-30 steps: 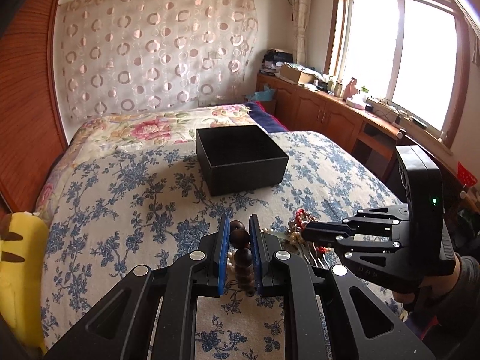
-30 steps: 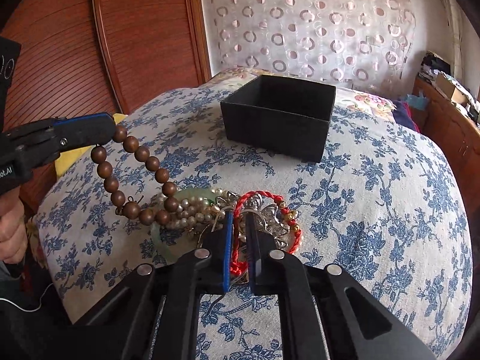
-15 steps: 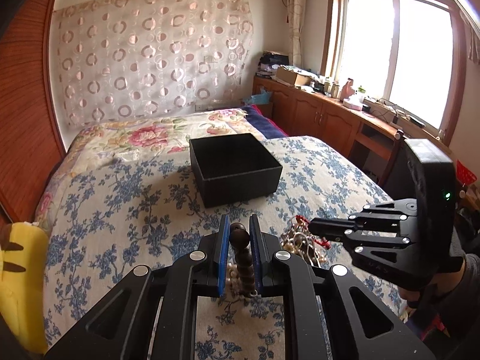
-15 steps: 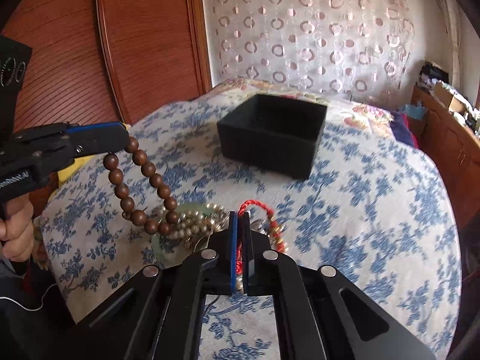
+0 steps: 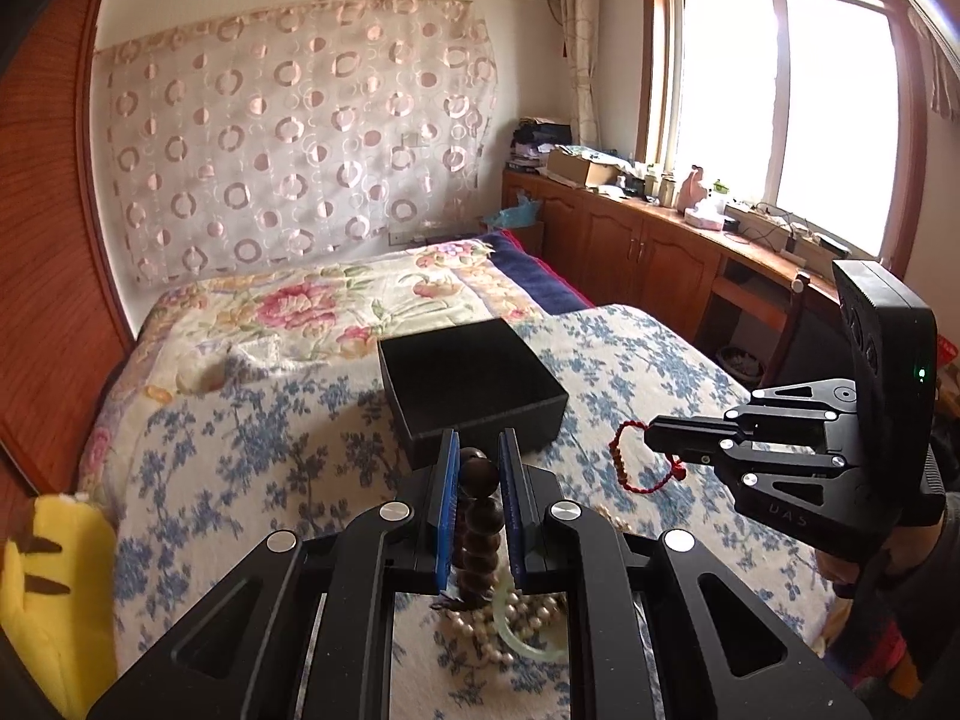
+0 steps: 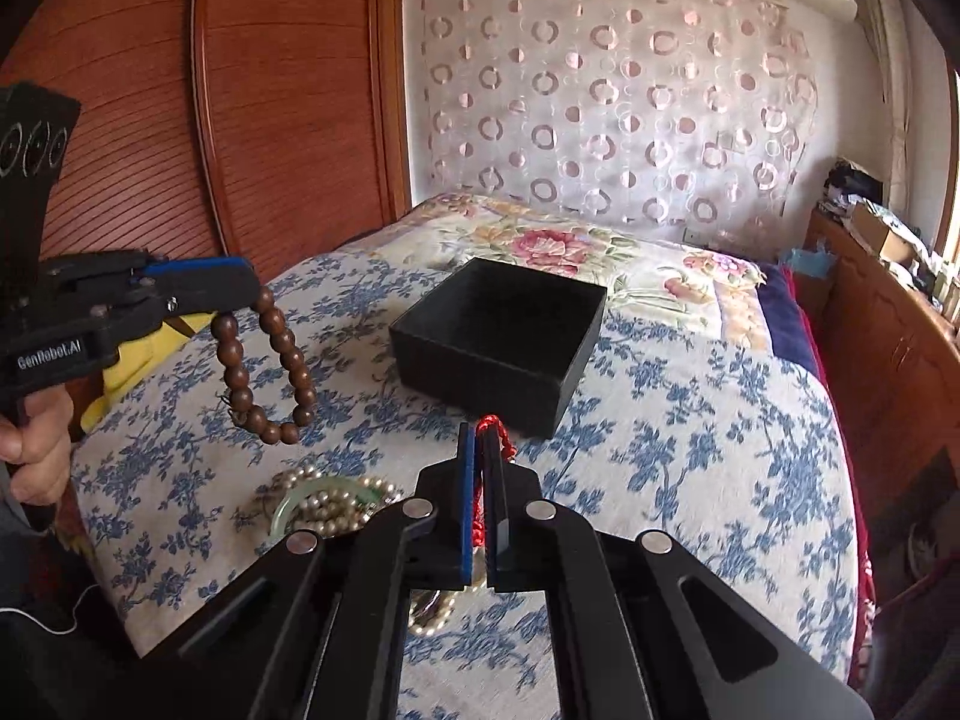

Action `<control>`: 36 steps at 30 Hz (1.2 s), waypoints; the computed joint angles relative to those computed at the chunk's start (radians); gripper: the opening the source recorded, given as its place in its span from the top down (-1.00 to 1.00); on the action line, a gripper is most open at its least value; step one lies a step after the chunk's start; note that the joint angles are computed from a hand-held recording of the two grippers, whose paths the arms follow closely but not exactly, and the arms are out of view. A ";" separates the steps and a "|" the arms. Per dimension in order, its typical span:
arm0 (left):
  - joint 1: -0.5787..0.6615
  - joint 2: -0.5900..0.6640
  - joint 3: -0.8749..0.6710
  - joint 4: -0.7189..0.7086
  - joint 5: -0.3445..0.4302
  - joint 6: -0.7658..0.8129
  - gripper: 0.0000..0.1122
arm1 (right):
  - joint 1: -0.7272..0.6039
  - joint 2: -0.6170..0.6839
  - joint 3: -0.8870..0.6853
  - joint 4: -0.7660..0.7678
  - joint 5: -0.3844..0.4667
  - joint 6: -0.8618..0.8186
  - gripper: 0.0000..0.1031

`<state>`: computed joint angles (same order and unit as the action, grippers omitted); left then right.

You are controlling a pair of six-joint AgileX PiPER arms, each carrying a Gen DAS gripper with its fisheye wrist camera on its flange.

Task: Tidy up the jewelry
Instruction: 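Carry the bead bracelet with the left tool while the right tool carries the red bracelet over the black box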

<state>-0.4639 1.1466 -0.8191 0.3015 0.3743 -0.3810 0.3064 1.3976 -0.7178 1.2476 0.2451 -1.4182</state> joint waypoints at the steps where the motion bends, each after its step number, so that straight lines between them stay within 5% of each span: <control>1: 0.002 0.015 -0.016 0.009 0.002 0.000 0.78 | -0.003 0.012 -0.014 -0.011 0.003 0.006 0.94; 6: 0.021 0.104 -0.073 0.067 -0.009 -0.026 0.78 | -0.047 0.084 -0.087 0.012 0.052 -0.004 0.94; 33: 0.128 0.459 -0.449 -0.282 -0.004 0.323 0.78 | -0.056 0.249 -0.366 -0.215 0.065 0.196 0.94; 36: 0.127 0.475 -0.454 -0.229 -0.004 0.259 0.73 | -0.060 0.270 -0.402 -0.242 0.084 0.233 0.94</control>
